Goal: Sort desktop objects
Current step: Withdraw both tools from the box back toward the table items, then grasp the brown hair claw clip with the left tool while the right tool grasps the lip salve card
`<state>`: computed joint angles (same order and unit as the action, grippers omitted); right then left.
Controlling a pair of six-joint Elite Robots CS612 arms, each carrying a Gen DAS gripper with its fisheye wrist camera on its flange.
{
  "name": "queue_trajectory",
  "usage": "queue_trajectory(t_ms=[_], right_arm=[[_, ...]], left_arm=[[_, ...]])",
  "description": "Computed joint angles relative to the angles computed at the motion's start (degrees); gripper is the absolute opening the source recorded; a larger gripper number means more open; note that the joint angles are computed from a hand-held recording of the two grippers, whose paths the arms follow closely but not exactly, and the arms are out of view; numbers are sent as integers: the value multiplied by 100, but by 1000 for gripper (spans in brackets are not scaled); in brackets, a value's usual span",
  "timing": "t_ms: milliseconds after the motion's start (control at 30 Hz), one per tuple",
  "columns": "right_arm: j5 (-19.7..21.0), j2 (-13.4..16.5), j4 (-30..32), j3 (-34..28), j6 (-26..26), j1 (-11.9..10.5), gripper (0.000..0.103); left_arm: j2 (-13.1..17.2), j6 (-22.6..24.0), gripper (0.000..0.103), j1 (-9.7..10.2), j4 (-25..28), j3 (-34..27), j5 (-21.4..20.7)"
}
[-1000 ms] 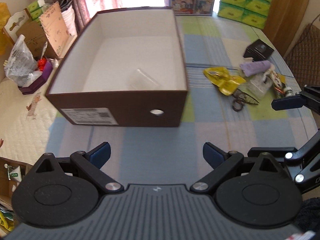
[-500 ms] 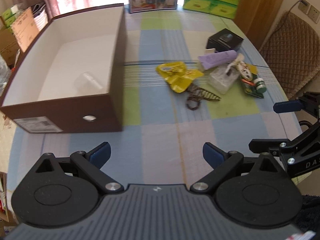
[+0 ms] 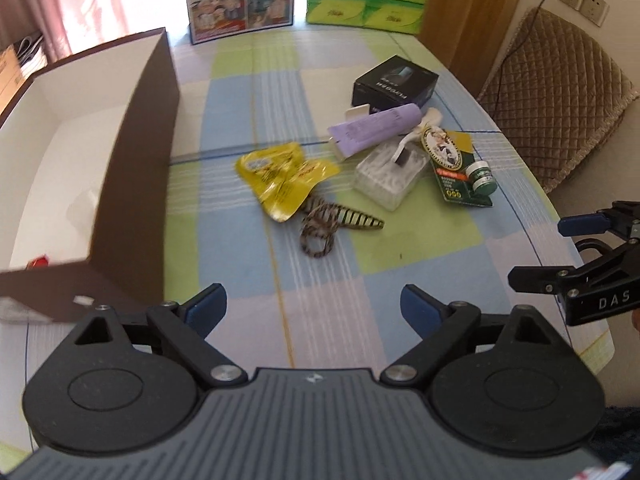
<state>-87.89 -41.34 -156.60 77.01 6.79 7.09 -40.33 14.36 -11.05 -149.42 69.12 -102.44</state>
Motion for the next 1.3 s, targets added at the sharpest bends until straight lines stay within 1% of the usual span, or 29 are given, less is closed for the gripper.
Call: queue_trajectory(t_ms=[133, 233, 300, 467, 533, 600, 733, 767, 800, 833, 867, 1000, 1133, 1300], right_arm=[[-77, 23, 77, -10, 145, -54, 101], [-94, 32, 111, -5, 238, -88, 101], [-106, 36, 141, -1, 288, -106, 101], [-146, 50, 232, 1, 447, -150, 101], [-158, 56, 259, 0, 505, -167, 101], [-173, 59, 291, -2, 560, -178, 101], [-186, 68, 338, -14, 670, -192, 101], [-186, 73, 351, -21, 689, -194, 101], [-188, 77, 365, -30, 699, -195, 101], [-191, 82, 388, -41, 706, -193, 101], [-189, 90, 412, -57, 707, -191, 101], [-167, 112, 472, -94, 680, -181, 101], [-131, 143, 528, -152, 623, -174, 101], [-99, 195, 559, -245, 512, -158, 101]], left_arm=[[155, 157, 88, -25, -171, -133, -106], [301, 324, 80, -49, -198, -296, -143], [394, 471, 76, -71, -172, -413, -121], [651, 841, 74, -109, -97, -751, -191], [751, 994, 69, -126, -1, -900, -217], [846, 1117, 61, -150, 104, -1039, -203], [997, 1260, 54, -206, 210, -1237, -24], [1025, 1273, 50, -210, 221, -1269, -18], [1047, 1271, 42, -210, 234, -1293, -20], [1062, 1273, 38, -213, 249, -1306, 11], [1071, 1307, 26, -211, 281, -1314, 20], [1009, 1365, 25, -146, 447, -1236, -206], [821, 1461, 25, -85, 429, -903, -309], [694, 1248, 26, -30, 479, -678, -273]])
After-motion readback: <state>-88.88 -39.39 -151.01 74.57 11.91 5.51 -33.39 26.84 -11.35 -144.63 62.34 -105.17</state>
